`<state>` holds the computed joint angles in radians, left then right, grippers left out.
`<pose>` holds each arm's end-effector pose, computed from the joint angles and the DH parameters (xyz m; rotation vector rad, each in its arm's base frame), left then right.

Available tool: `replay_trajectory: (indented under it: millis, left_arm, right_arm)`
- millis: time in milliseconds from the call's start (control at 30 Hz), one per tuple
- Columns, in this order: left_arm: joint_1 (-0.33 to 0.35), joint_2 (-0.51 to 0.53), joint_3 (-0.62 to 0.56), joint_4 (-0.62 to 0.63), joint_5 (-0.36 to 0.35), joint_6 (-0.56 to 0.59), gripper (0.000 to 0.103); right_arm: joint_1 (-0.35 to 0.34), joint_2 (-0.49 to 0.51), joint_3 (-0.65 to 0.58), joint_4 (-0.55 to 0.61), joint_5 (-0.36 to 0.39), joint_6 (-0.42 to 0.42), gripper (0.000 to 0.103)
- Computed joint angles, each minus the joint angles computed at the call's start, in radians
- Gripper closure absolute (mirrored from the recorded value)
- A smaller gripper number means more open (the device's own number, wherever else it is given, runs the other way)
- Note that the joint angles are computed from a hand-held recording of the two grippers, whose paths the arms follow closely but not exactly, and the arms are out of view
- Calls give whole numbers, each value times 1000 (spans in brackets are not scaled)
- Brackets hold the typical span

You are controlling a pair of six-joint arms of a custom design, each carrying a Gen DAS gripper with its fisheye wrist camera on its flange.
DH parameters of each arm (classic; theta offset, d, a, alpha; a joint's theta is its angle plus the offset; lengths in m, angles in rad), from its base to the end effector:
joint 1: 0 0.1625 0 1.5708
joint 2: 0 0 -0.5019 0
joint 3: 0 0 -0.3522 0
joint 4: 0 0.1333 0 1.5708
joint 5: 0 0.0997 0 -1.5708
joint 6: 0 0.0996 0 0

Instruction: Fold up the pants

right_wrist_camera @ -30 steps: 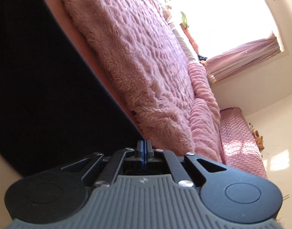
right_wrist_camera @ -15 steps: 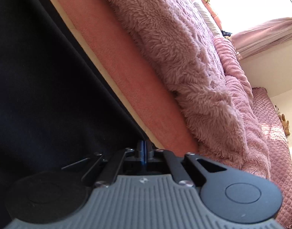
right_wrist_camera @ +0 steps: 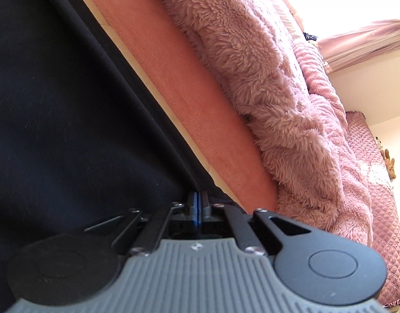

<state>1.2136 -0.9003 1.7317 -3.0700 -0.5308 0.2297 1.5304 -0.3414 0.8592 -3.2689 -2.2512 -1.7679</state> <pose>-0.0250 -0.6938 0.3177 0.2009 2.0567 -0.7756 0.0347 -0.8906 0.2189 1.1083 -1.5169 0.2486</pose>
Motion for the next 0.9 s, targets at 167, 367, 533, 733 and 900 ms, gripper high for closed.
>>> replay_trajectory:
  millis: [167,367,533,733,900]
  left_arm:
    - [22,51,-28,-61,20,133,50]
    - [31,62,-13,-123,-17,124,71]
    - [41,44,-12,-74,-68,4,87]
    - [24,67,-12,-154,10,2,58]
    - [34,51,8,-136,3,-128,49]
  right_arm:
    - [3,11,-17,0,-14,-14,103]
    - [2,22,-30,-9,-17,-39,103]
    - [1,27,-29,-30,-14,-63,103]
    - [1,24,-28,-21,-18,-55,103]
    - [1,22,-24,-22,-15,-62,103]
